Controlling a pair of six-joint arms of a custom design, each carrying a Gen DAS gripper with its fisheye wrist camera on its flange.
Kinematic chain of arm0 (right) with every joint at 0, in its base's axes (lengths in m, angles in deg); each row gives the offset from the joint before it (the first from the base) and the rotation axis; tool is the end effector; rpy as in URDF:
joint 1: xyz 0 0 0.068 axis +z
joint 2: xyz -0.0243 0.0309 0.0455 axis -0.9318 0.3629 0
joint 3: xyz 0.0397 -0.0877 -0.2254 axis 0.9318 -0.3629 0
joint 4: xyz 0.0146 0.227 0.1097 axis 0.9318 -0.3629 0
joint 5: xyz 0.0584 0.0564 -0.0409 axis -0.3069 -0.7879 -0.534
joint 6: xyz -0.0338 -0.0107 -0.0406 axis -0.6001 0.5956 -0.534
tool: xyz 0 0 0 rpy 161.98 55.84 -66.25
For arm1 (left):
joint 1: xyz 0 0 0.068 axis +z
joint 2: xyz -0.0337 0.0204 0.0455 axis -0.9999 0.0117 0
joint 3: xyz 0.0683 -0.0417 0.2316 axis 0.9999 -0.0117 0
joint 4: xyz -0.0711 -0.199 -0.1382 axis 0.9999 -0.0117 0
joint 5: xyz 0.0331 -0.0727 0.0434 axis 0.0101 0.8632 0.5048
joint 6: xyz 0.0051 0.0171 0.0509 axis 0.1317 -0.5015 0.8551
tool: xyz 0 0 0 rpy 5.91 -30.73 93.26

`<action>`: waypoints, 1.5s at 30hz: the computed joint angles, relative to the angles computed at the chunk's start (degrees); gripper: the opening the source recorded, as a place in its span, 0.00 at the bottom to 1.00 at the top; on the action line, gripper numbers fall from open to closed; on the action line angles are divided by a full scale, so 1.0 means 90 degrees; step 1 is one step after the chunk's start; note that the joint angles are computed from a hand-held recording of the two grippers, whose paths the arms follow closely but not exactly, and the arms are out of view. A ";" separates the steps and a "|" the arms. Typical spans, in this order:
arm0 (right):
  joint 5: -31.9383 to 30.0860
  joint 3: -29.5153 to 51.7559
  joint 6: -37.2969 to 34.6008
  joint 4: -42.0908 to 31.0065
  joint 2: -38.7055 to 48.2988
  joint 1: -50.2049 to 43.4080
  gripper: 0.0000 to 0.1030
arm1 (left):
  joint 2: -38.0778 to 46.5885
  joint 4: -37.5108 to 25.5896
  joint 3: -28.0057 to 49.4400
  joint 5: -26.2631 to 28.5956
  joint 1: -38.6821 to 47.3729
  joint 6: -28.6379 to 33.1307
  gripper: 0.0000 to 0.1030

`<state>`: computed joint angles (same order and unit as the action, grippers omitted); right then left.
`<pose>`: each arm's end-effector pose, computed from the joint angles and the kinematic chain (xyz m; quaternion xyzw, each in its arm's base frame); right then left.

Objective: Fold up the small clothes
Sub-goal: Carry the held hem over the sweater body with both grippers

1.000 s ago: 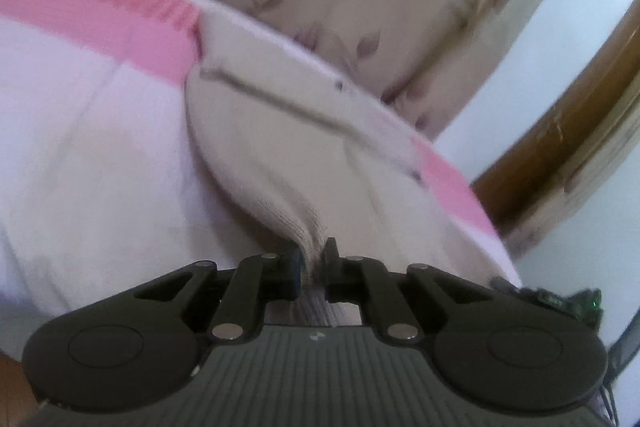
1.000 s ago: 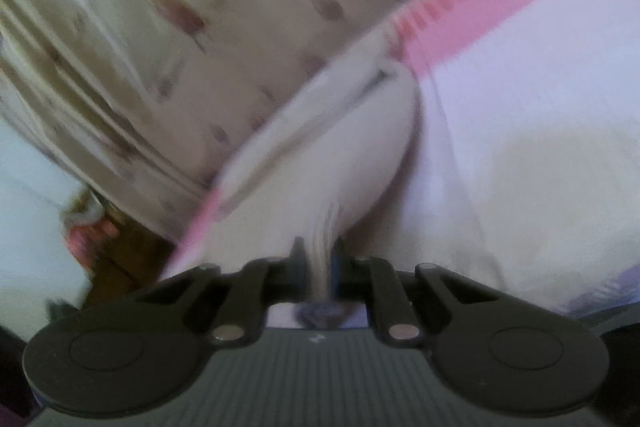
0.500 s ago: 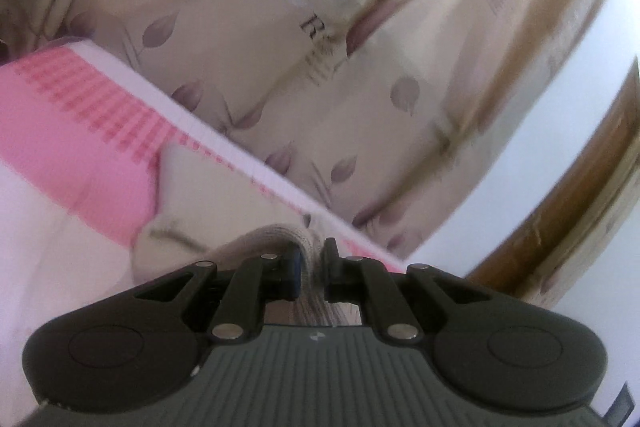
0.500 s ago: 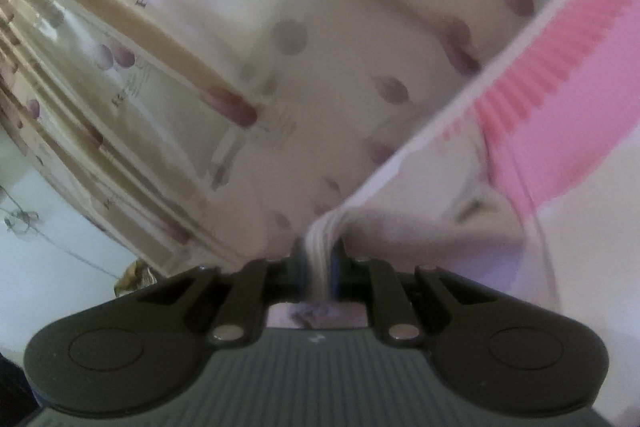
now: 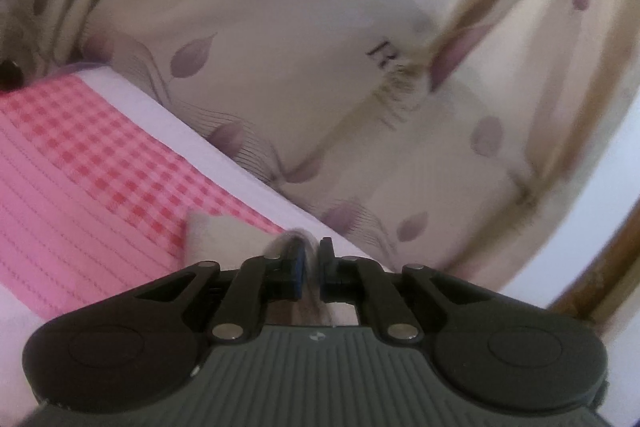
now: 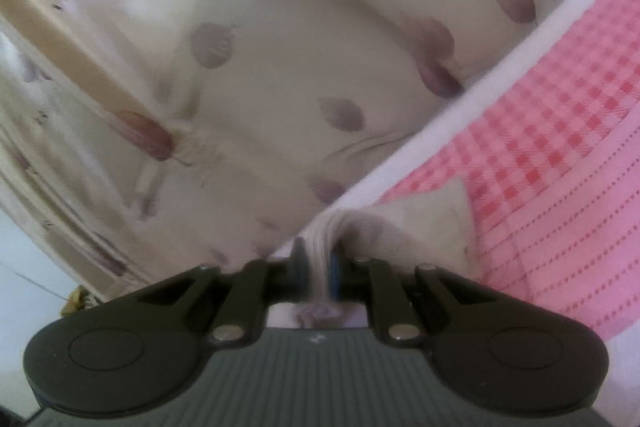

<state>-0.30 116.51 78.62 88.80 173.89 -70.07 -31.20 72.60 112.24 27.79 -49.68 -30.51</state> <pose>0.3591 0.0191 0.1787 0.0550 0.7975 0.5024 0.3294 0.1689 0.1129 0.2411 -0.2982 0.7576 -0.1980 0.5458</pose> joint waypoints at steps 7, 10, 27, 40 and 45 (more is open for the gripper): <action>0.0263 0.0907 0.0343 0.0157 0.1126 0.0263 0.11 | 0.1261 0.0804 0.0482 -0.0891 -0.0333 -0.0049 0.00; 0.0401 0.1182 0.0437 0.0181 0.1467 0.0347 0.11 | 0.1528 0.0836 0.0606 -0.0941 -0.0369 0.0162 0.00; 0.0519 0.1380 0.0740 0.0564 0.2213 0.0421 0.11 | 0.2211 -0.1614 0.1226 -0.0079 -0.0690 0.2030 0.51; 0.0386 0.1992 0.1009 0.0737 0.2599 0.0496 0.12 | 0.3103 0.0696 0.1487 -0.0670 -0.0759 -0.0392 0.06; 0.0622 0.2394 0.1615 0.0855 0.3070 0.0630 0.14 | 0.3963 0.1045 0.1866 -0.1080 -0.0899 -0.1023 0.07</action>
